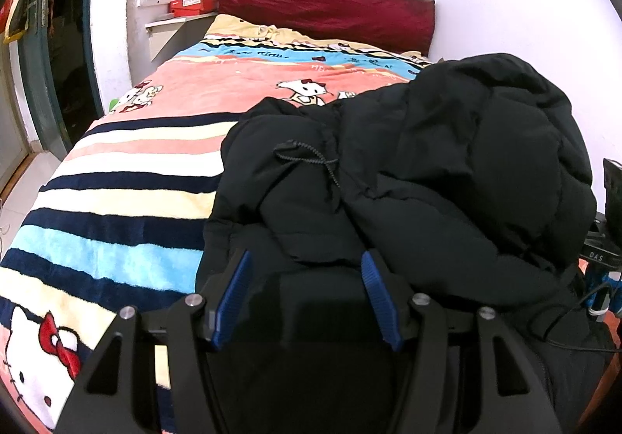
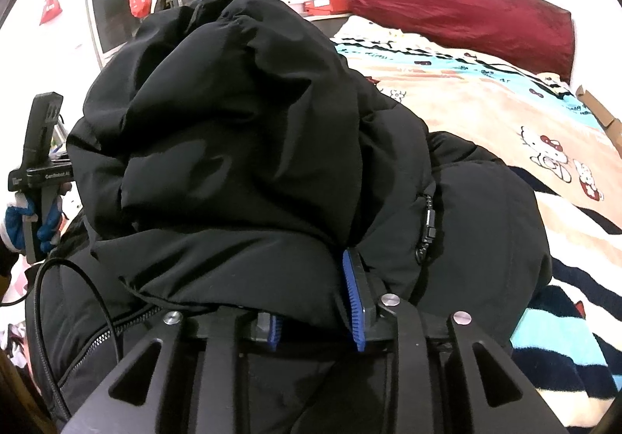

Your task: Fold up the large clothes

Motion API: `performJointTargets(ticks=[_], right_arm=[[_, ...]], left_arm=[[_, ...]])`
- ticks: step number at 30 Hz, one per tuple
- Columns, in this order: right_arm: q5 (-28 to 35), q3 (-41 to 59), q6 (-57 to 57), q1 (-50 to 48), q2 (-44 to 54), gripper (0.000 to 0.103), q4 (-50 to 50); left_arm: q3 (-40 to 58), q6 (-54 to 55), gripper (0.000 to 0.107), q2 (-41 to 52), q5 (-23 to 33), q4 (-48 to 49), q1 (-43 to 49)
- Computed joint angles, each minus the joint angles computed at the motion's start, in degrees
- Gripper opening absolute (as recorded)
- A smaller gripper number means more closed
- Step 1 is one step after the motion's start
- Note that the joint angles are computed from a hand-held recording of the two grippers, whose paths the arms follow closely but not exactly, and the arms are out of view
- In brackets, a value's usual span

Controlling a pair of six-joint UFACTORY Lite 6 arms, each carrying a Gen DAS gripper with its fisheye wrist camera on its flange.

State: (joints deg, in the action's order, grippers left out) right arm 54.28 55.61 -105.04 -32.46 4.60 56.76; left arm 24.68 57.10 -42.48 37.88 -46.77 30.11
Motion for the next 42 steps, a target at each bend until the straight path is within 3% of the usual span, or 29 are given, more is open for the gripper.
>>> performJointTargets(ticks=[5, 8, 10, 23, 30, 42], right_arm=[[0.79, 0.44, -0.85, -0.24, 0.25, 0.034, -0.44], [1.42, 0.78, -1.36, -0.42, 0.37, 0.039, -1.01], [2.0, 0.94, -1.6, -0.59, 0.47, 0.049, -1.37], [4.56, 1.11, -1.1, -3.68, -0.8, 0.066, -2.95], [8.17, 0.63, 0.38, -8.2, -4.34, 0.07, -5.23], [22.87, 9.0, 10.66, -19.15, -15.7, 0.076, -6.72]], left_arm=[[-0.03, 0.18, 0.057, 0.16, -0.05, -0.1, 0.05], [-0.01, 0.18, 0.057, 0.22, -0.05, -0.03, 0.06], [0.01, 0.11, 0.057, 0.17, 0.04, -0.07, 0.11], [-0.22, 0.55, 0.057, -1.39, 2.2, -0.61, 1.46], [2.54, -1.76, 0.057, -4.7, 10.6, -0.04, 6.23], [15.0, -6.66, 0.057, -12.38, 29.53, 1.78, 18.87]])
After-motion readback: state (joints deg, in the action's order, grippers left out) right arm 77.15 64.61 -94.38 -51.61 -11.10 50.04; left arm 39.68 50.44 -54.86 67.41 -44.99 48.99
